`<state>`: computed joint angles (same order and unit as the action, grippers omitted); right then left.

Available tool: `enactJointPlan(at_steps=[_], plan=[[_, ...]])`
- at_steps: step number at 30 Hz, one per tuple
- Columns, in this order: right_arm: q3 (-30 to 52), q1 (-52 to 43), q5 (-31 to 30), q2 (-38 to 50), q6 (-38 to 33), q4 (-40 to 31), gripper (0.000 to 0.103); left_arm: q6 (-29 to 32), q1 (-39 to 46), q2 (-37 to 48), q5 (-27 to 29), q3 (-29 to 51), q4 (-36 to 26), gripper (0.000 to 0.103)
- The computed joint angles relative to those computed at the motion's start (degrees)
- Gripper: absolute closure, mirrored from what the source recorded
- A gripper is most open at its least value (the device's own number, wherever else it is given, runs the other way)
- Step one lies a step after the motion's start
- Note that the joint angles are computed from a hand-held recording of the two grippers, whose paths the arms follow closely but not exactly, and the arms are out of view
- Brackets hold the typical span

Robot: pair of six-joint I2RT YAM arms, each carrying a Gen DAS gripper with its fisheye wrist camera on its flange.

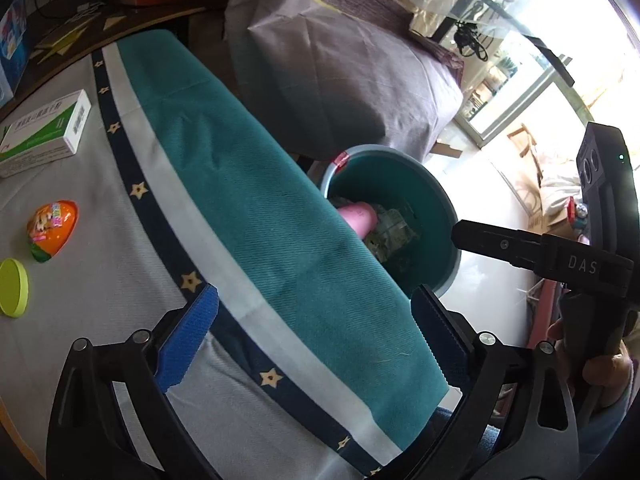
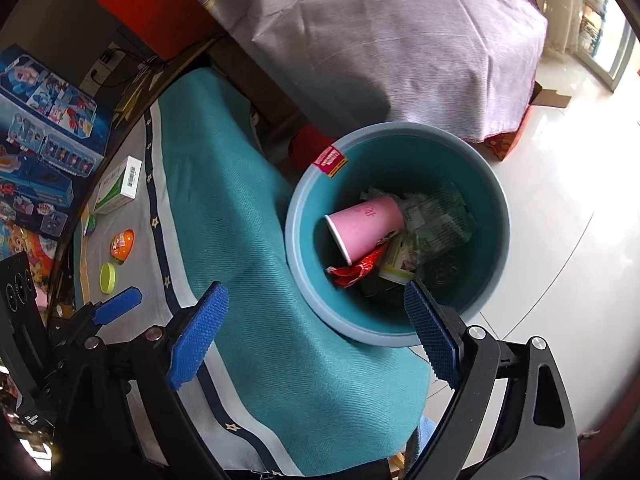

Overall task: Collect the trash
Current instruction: 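Move both grippers back over the table and grasp the egg toy with the right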

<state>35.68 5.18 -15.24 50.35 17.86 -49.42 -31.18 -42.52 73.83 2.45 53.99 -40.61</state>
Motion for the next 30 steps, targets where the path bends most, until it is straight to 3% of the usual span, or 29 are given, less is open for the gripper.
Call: enactJointPlan(at_steps=[8,12,16,22,30], plan=[[5.76,24.82,9.48,10.73,14.05,5.64,0.017,3.95,13.21,-15.25,3.51,-9.41,-5.17,0.005],[11.52,33.24,12.49,19.36,16.78,7.06,0.017,10.71,23.90,-21.74,6.61,-12.10,-9.61,0.005],[19.72,39.47,14.77,29.20,16.65,6.75,0.017,22.80,39.38,-25.54,10.77,-13.43,-14.10,0.005],[32.30,44.20,15.98,43.51,15.64,6.81,0.017,42.77,66.86,-21.84,20.16,-12.73,-18.45,0.005],[51.45,46.34,20.16,60.68,5.33,2.66,0.017,57.20,84.13,-13.05,23.38,-11.19,-17.66,0.005]])
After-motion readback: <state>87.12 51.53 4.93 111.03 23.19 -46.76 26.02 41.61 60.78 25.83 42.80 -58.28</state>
